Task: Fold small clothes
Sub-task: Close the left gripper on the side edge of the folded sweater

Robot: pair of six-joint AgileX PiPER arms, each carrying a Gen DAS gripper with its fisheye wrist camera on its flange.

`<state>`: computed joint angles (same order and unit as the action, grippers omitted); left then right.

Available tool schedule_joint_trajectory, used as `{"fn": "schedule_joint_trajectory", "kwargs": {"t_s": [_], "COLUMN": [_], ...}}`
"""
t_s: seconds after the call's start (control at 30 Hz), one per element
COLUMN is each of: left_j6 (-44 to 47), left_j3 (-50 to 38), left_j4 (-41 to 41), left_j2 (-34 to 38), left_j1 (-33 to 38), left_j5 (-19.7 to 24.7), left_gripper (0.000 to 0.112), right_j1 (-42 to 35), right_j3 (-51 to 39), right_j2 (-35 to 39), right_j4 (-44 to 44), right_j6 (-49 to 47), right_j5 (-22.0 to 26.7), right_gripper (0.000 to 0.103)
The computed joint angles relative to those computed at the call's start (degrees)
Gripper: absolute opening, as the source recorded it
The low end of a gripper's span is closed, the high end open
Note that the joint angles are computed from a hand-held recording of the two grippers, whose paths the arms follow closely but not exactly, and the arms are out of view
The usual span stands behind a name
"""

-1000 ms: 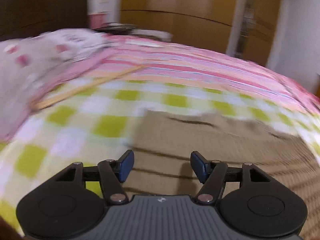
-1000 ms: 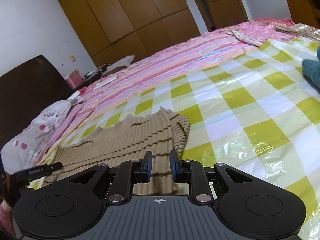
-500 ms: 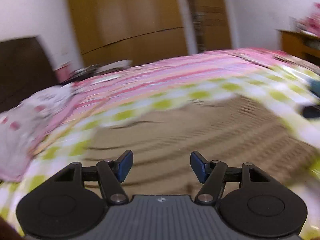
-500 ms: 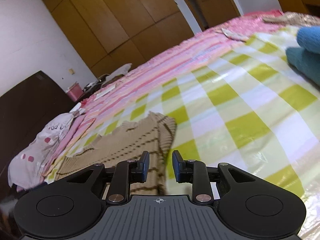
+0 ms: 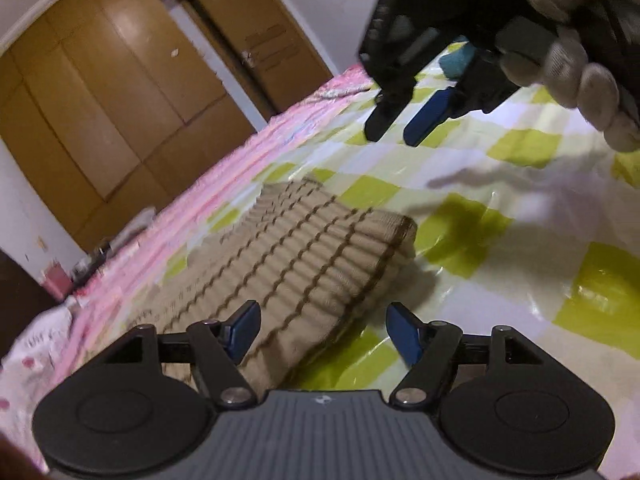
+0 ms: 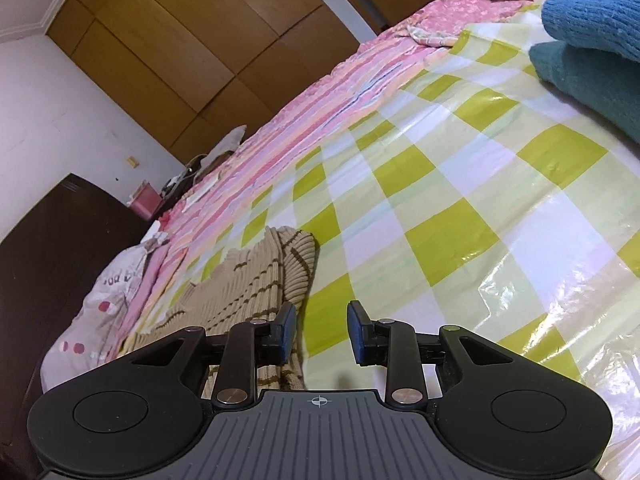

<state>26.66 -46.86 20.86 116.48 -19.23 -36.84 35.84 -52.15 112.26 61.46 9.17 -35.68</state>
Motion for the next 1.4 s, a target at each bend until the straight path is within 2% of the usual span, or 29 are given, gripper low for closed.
{"fn": "schedule_joint_trajectory", "kwargs": {"t_s": [0.13, 0.3, 0.37, 0.43, 0.5, 0.53, 0.6, 0.67, 0.8, 0.97, 1.2, 1.3, 1.4], "left_j6": [4.01, 4.53, 4.12, -0.02, -7.7, -12.45, -19.9, -24.93, -35.26, -52.51, -55.77, -58.31, -63.28], "left_j3": [-1.93, -6.17, -7.14, -8.85, -10.59, -11.41, -12.18, -12.36, -12.78, -15.56, -14.34, -14.27, -17.16], "left_j4": [-6.73, -9.56, -9.07, -5.53, 0.7, 4.81, 11.65, 15.74, 23.99, 37.94, 41.04, 42.78, 46.35], "left_j2": [2.2, 4.66, 5.33, 5.48, 5.16, 5.02, 4.65, 4.24, 3.28, 2.85, 1.77, 1.5, 2.82], "left_j1": [-3.29, -4.85, -4.61, -3.65, -2.25, -1.44, -0.1, 0.64, 2.55, 5.81, 7.48, 8.49, 9.4], "left_j5": [-1.44, -1.37, -1.44, 0.96, 4.33, 5.65, 6.57, 6.56, 5.54, 4.31, 0.8, -0.34, -0.79], "left_gripper": [0.075, 0.076, 0.073, 0.061, 0.044, 0.04, 0.027, 0.023, 0.021, 0.02, 0.019, 0.019, 0.019], "right_j1": [-0.52, -1.49, -2.19, -3.09, -4.57, -5.57, -7.6, -9.64, -13.06, -14.46, -13.78, -13.99, -14.23], "right_j3": [0.41, 0.96, 0.92, 0.19, -1.29, -2.36, -4.86, -8.11, -15.24, -21.66, -25.27, -21.3, -18.44], "right_j2": [-0.03, 0.06, 0.37, 0.99, 1.95, 2.8, 4.71, 7.06, 12.0, 15.43, 17.7, 16.09, 14.44], "right_j4": [-1.93, -4.79, -6.72, -8.24, -10.9, -13.01, -17.99, -23.06, -33.96, -38.36, -33.35, -37.45, -39.95], "right_j6": [2.33, 4.97, 6.34, 6.65, 7.53, 8.86, 12.13, 15.99, 25.88, 30.57, 28.59, 36.52, 39.05], "right_j5": [0.36, 0.8, 1.34, 2.24, 3.81, 4.57, 6.74, 9.15, 13.57, 16.64, 16.76, 12.97, 13.09], "right_gripper": [0.029, 0.03, 0.03, 0.032, 0.038, 0.04, 0.041, 0.043, 0.044, 0.045, 0.045, 0.047, 0.047]}}
